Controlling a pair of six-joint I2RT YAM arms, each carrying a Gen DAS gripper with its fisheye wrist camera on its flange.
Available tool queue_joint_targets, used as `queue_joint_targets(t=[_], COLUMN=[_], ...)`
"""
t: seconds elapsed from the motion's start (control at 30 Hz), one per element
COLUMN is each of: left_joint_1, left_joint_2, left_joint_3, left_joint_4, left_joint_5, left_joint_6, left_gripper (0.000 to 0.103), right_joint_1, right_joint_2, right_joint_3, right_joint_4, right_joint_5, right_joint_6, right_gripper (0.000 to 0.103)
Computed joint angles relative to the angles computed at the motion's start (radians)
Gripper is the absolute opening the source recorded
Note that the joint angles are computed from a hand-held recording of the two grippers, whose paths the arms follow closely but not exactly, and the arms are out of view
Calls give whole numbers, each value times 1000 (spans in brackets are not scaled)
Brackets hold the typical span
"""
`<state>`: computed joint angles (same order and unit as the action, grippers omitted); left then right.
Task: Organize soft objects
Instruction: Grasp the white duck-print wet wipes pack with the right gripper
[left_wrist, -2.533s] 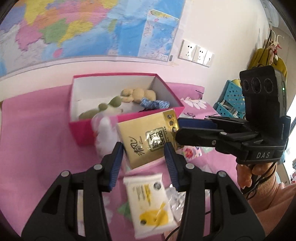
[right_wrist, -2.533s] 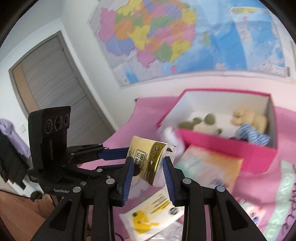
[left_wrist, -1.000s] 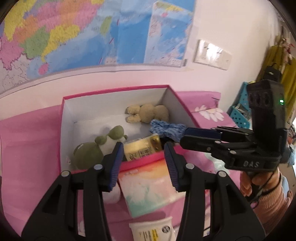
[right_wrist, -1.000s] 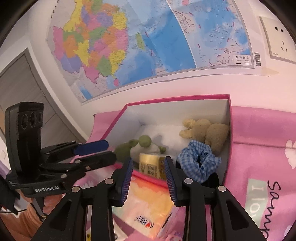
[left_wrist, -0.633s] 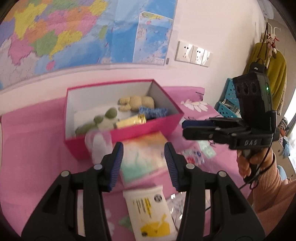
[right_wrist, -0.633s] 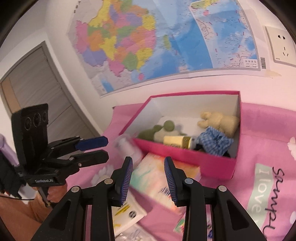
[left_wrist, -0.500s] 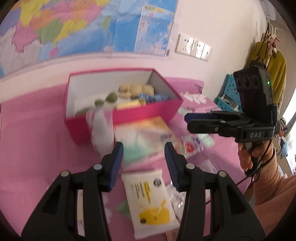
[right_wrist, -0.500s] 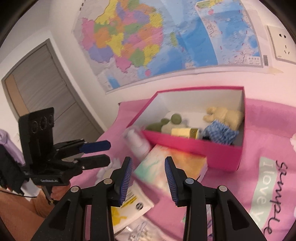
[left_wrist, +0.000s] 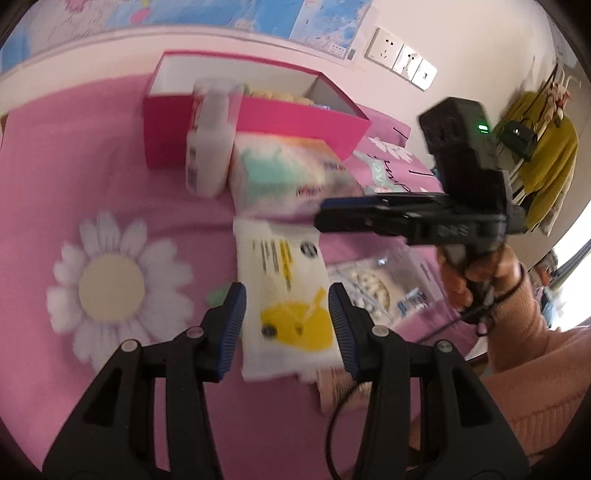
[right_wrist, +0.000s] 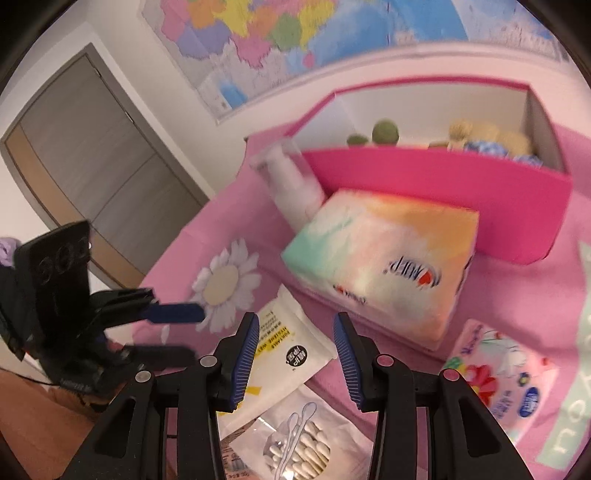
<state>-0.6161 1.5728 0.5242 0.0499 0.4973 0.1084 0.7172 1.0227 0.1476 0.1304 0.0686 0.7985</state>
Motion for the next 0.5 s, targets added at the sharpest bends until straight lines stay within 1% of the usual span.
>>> queue_joint_targets(t=[0.07,0.17,0.33,0.4,0.5], left_joint_1=[21,47,88,88,100], left_joint_2=[-3,-33,-56,-45,-11], left_joint_3=[-25,-66,-100,-101,-100], left_joint_4=[1,-8,-56,-76,-97], left_joint_5=[35,48,85,81,112], left_joint_6=[2,14,65,81,104], left_gripper=[48,48,48,48,48], right_joint_1=[-16,-40,-77,-87,-95], right_joint_2=[85,196,302,331,354], right_joint_3=[5,19,44,59,57], right_joint_4=[65,141,206,214,239], right_joint_5=[-27,-61,-104,-117,-135], right_joint_6=[-10,-26,-51,-62,-68], right_gripper=[43,43,43,43,43])
